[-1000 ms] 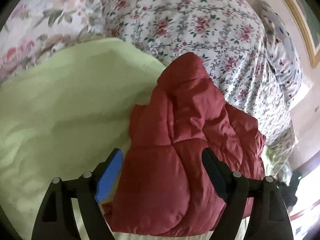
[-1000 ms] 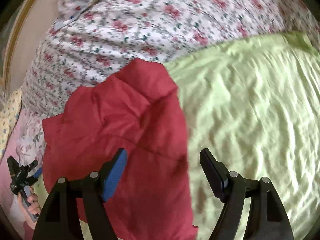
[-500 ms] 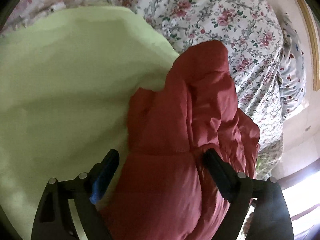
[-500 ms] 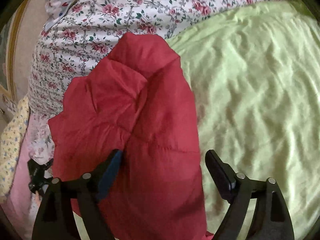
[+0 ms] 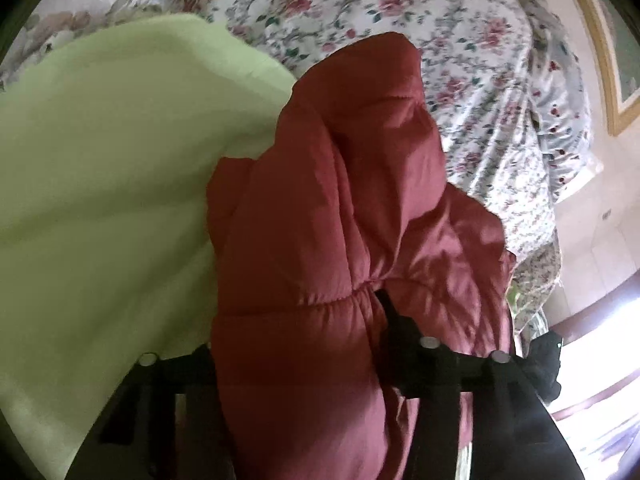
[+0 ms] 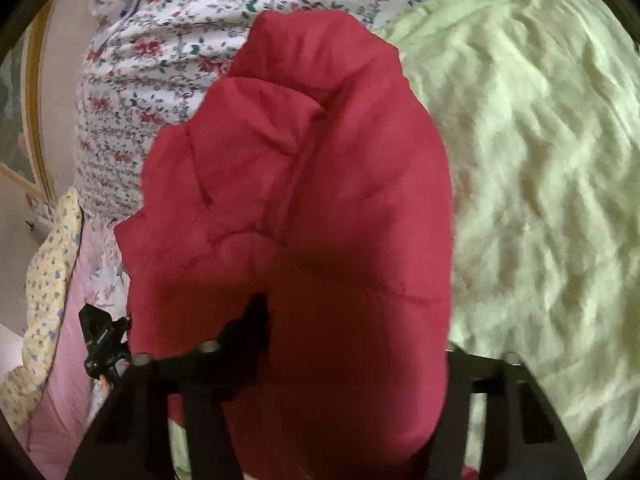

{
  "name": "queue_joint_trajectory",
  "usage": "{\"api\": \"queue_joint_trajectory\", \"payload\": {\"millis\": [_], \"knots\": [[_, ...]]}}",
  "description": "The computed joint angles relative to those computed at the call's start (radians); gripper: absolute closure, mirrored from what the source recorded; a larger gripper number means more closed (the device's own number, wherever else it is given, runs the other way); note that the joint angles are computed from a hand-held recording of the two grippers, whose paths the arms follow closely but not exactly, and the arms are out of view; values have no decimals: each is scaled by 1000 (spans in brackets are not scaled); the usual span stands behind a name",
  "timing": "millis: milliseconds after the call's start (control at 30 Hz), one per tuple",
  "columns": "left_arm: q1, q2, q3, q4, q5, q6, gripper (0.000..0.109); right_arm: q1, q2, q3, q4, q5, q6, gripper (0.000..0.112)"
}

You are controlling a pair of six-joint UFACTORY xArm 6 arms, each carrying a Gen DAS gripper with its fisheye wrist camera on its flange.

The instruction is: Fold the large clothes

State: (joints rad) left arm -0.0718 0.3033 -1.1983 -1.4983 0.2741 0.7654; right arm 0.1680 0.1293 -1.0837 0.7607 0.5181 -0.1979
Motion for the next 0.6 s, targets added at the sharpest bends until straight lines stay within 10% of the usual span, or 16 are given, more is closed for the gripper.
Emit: {"api": "queue_joint_trajectory", "payload": {"millis": [600], "knots": [[-29,-637,611,46,82,-46,71,64,-493,367,-84,145,123,74]]}}
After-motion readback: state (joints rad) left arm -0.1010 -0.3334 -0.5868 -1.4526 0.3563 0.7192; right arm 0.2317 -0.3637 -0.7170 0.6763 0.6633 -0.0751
